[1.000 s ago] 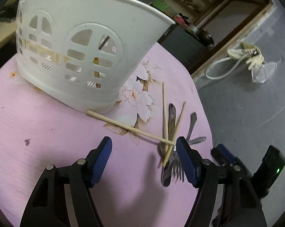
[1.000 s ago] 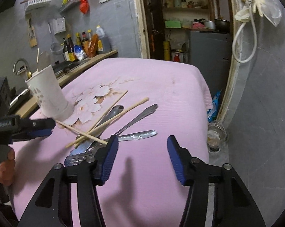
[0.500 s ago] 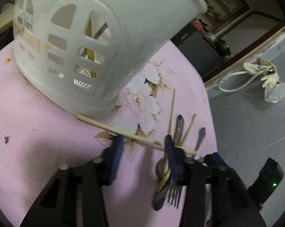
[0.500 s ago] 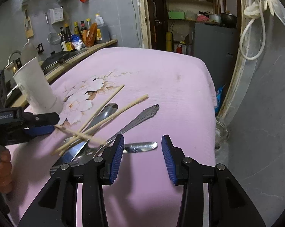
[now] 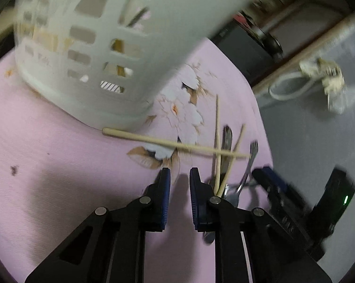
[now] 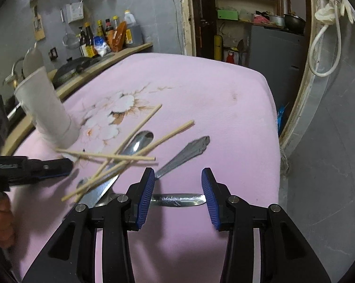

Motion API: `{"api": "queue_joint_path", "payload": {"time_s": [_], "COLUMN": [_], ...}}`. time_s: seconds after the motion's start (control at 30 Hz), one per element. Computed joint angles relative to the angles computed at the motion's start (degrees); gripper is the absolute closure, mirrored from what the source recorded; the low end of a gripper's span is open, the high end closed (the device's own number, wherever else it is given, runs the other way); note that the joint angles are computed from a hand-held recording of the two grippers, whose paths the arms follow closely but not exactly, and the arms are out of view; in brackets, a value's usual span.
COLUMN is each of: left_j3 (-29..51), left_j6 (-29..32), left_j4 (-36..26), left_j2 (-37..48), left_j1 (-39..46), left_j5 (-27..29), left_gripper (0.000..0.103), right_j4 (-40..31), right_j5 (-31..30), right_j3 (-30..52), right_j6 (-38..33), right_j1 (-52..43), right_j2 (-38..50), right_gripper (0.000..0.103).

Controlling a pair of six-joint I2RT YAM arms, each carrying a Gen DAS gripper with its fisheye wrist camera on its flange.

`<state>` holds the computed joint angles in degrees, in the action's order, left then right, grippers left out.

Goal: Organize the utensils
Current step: 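Move both tools back toward the remaining forks, knife and chopsticks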

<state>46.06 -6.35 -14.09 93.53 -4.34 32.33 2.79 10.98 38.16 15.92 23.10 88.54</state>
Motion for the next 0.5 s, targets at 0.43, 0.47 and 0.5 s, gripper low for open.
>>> {"api": "queue_joint_path", "payload": {"time_s": [0.43, 0.47, 0.5], "left_j3": [-3.84, -3.87, -3.72], "left_j6": [21.33, 22.01, 22.42], "left_j4": [1.29, 2.15, 2.94], "left_j2": [-8.47, -8.45, -8.14], "left_j1": [-8.96, -9.47, -10.06], "left_j5": [-11.31, -11.50, -11.83], "left_gripper": [0.086, 0.084, 0.083], "right_j4": [-1.22, -1.34, -1.49], "right_j5": [-0.30, -0.57, -0.84], "right_j3": [-6.97, -7.01, -6.76], "right_j6": [-0.70, -1.12, -1.72], "right_j1": [1.97, 1.86, 1.64], "right_j2": [-7.60, -7.89, -7.79], "right_gripper": [0.063, 0.063, 0.063]}}
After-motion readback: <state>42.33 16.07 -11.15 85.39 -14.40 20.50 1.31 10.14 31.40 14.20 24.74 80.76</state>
